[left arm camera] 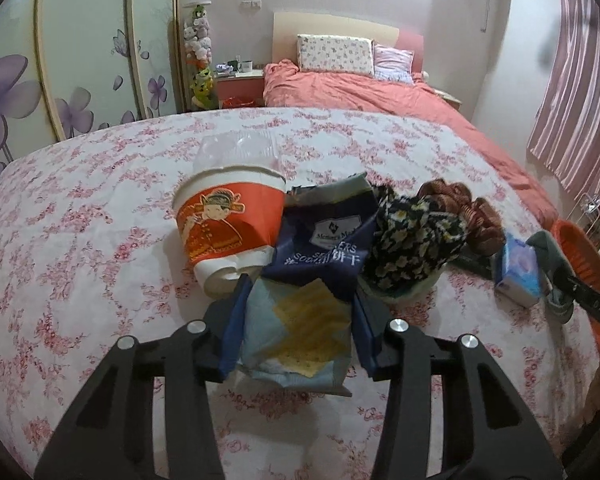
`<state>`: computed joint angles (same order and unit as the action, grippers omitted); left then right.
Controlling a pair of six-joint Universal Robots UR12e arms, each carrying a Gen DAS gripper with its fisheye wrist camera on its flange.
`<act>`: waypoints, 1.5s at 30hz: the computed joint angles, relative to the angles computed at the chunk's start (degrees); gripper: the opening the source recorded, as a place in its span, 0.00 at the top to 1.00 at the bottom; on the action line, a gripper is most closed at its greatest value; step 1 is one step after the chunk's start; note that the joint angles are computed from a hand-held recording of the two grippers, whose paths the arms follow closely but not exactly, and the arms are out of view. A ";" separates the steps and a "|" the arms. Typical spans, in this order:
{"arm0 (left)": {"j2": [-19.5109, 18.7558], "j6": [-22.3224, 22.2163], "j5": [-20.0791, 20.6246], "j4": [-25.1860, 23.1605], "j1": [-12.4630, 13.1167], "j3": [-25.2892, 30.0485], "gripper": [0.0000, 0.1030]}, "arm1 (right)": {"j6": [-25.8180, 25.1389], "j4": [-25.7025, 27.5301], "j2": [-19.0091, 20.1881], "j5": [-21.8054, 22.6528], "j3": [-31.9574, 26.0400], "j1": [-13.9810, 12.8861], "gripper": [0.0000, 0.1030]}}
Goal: Collect trash
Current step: 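Carry the sock and blue bag over the orange basket and release both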
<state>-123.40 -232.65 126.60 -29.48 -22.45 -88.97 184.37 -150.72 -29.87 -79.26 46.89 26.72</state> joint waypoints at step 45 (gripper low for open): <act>-17.14 23.86 -15.90 8.83 -5.17 32.26 0.56 | 13.95 -28.60 -5.92 -6.83 12.97 -6.06 0.91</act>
